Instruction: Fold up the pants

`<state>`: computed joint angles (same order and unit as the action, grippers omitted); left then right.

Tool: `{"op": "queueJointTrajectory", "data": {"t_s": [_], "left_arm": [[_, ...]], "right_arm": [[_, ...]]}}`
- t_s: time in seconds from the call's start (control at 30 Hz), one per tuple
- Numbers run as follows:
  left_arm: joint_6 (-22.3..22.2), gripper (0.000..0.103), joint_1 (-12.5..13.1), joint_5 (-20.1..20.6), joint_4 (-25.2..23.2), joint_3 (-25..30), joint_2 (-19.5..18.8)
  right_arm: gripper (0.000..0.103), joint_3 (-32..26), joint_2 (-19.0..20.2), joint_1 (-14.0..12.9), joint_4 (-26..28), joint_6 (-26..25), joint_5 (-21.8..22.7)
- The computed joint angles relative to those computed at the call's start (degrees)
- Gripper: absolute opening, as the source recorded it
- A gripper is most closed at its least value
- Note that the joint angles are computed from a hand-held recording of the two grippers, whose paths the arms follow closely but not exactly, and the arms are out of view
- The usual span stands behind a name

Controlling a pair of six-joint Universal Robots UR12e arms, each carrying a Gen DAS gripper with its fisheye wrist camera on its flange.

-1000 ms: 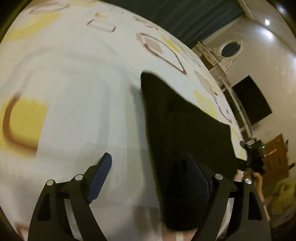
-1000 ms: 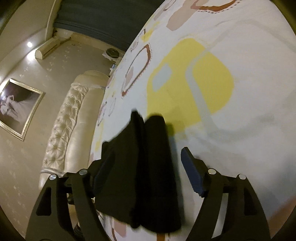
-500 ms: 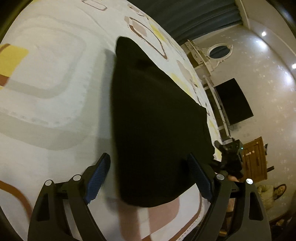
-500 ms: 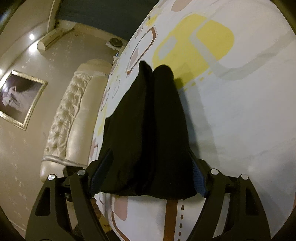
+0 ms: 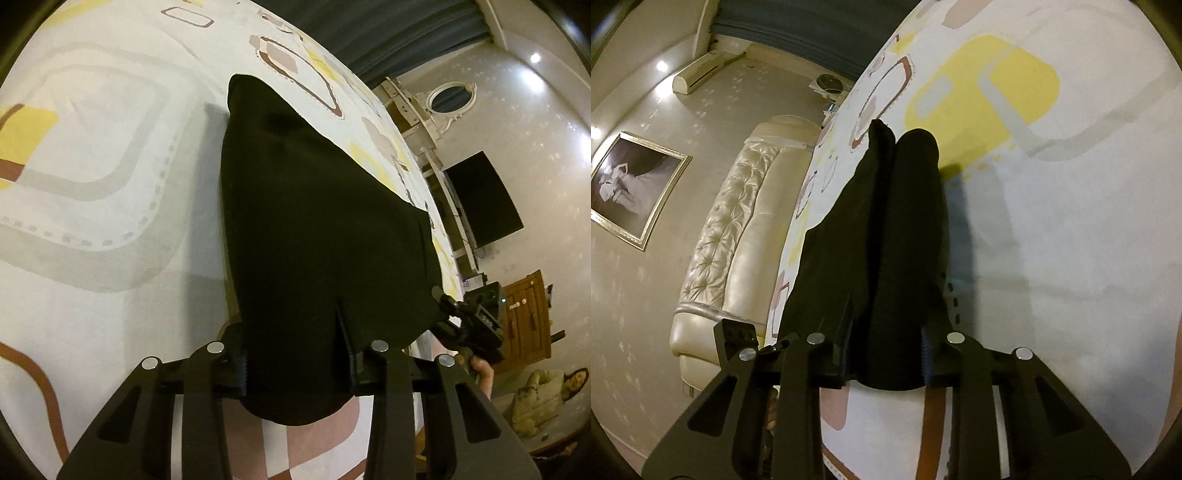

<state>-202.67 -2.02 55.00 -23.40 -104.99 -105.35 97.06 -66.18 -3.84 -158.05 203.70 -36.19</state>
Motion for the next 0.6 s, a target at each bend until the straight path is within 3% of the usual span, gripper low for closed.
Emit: {"op": "queueJointTrajectory", "data": {"t_s": [0.3,0.6], "left_arm": [[3.25,0.037,-0.55,2.52,-2.88,-1.65,2.65],[3.57,0.037,-0.42,2.81,-3.36,-3.77,4.67]], "right_arm": [[0.026,2.76,-2.48,-0.48,2.22,-2.10,0.78],[0.026,5.94,-4.79,-0.52,2.11,-2.34,1.16]]}}
